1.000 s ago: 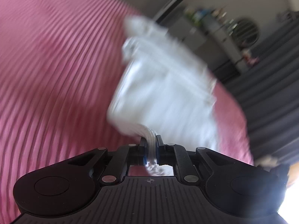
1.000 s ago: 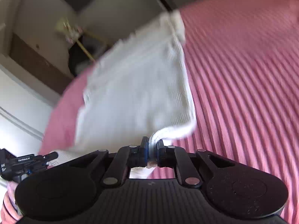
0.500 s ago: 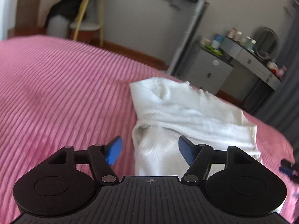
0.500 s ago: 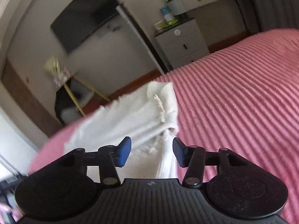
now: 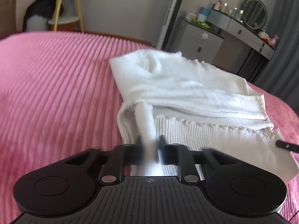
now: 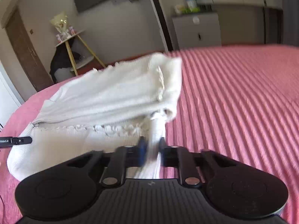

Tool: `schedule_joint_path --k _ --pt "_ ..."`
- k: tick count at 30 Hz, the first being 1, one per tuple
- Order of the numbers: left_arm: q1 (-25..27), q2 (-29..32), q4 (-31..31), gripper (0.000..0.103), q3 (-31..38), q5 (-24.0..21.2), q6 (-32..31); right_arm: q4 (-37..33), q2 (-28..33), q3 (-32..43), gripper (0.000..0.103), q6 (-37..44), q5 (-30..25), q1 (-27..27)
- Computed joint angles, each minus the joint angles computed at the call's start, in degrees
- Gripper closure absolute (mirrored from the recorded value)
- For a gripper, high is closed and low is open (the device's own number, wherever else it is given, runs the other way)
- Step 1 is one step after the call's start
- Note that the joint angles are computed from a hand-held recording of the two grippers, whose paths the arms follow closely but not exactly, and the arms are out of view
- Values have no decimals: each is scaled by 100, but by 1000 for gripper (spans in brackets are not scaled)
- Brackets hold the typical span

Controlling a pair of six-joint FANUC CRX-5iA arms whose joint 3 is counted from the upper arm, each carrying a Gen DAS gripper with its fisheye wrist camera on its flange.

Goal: Fold small clothes
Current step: 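Lift the hem with both grippers and fold it toward the collar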

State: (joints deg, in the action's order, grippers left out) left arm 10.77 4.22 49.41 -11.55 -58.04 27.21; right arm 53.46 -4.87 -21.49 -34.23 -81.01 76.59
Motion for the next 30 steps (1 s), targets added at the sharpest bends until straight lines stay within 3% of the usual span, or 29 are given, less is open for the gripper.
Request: schedule_joint_path --k 4,9,13,16,18,20,22,24,27,30 --pt "79 -103 652 93 -280 -147 -699 325 93 -34 95 21 -190 134" --pt "101 -138 664 92 -270 -547 -1367 474 44 -153 95 -40 41 186" --pt "-57 -57 148 76 -83 -277 -928 -5 176 139 93 162 -88 61" --pt "-143 78 -97 79 79 -239 -722 -244 228 269 93 252 -101 -71" --pt "-163 60 -139 91 72 -159 -713 -358 236 332 94 323 -63 -138" --pt "-144 -1 -153 93 85 -158 -707 -357 291 423 96 582 -115 -137" --pt "-85 -143 235 94 -42 -162 -1169 -159 380 498 96 908 -325 -70" --pt "-78 -249 689 94 -125 -47 -1532 136 388 488 97 1039 -426 -72" --pt "-200 -161 1321 94 3 249 -1552 566 465 518 97 1172 -554 -255" --pt "-541 -15 1668 94 122 1143 -1458 831 776 764 97 1559 -770 -699"
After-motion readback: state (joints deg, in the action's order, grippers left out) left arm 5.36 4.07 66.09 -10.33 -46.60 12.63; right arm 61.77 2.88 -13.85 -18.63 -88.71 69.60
